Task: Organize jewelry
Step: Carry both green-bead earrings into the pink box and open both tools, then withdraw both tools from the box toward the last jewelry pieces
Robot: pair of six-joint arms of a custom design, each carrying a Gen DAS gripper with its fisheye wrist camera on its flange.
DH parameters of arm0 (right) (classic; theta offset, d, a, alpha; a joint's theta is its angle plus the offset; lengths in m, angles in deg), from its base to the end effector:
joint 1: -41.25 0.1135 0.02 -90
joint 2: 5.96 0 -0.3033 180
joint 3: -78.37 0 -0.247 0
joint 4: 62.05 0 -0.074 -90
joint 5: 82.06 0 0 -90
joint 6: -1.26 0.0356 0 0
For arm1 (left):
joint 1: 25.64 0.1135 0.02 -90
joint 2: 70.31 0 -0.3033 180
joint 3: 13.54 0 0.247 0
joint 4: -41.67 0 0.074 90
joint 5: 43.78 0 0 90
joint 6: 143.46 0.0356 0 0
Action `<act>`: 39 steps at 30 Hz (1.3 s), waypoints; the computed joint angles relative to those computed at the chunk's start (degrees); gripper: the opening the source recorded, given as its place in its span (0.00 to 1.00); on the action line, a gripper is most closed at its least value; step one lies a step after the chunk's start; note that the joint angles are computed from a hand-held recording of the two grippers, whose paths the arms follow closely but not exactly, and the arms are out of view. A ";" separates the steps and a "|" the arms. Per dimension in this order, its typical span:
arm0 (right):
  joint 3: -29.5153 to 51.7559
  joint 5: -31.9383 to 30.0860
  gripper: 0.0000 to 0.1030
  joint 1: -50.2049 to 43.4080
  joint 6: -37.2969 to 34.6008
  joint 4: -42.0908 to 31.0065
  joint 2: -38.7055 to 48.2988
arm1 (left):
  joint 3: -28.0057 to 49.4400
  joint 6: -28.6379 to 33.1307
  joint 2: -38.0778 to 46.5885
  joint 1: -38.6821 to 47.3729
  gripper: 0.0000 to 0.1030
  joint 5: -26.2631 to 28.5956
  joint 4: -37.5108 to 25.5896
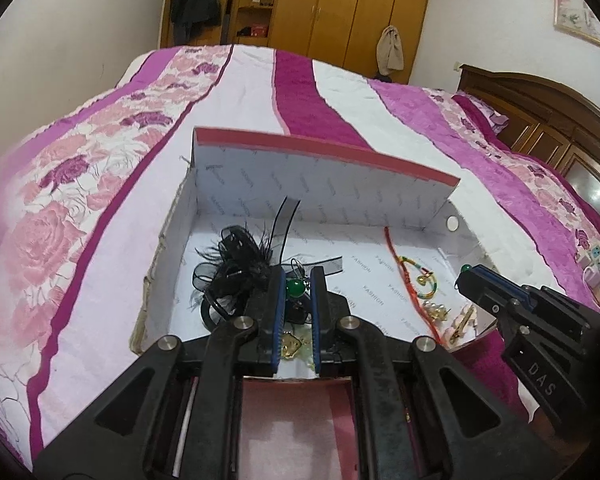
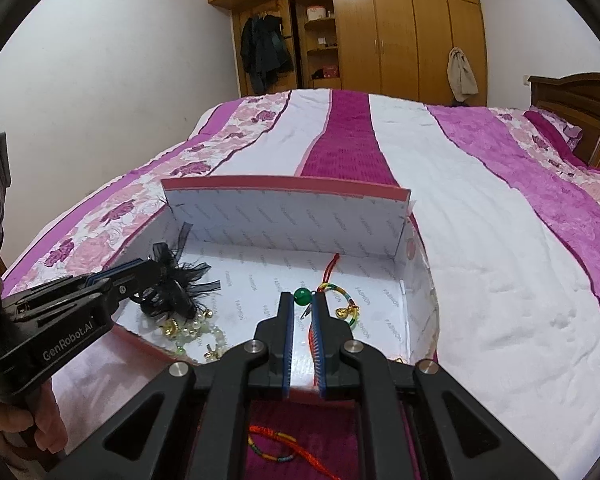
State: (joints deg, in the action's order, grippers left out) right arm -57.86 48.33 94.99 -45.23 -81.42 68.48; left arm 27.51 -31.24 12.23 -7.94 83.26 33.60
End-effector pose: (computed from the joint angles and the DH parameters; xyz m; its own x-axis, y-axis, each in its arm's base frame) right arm 0.1464 0.1606 0.2022 -0.5822 0.0929 -0.8077 0.0452 0.9956 0.0820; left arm 0.2276 0.0501 0.1727 -0.6222 0.1183 -0.7739 0.3941 0.9014 -0.1791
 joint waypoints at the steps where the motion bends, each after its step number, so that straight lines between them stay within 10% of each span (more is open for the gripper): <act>1: -0.12 -0.56 0.11 -0.61 -0.26 0.52 0.38 | -0.11 -0.33 0.20 -0.13 0.04 -0.52 0.36; 5: -0.76 -2.61 0.16 -2.23 0.11 1.65 1.27 | -0.07 -0.80 0.82 -1.04 0.26 -3.33 0.54; 8: -1.34 -5.77 0.44 -3.73 0.58 2.67 1.72 | -0.67 -0.08 0.10 -1.03 0.34 -3.34 0.97; 39: 1.28 3.88 0.53 12.76 20.06 -18.25 -6.84 | 2.45 13.65 -14.39 10.27 0.35 3.52 -25.80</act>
State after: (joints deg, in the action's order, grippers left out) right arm -56.59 52.21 107.75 -25.17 -99.67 61.63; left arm 29.97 -17.59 -2.16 2.33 86.78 7.80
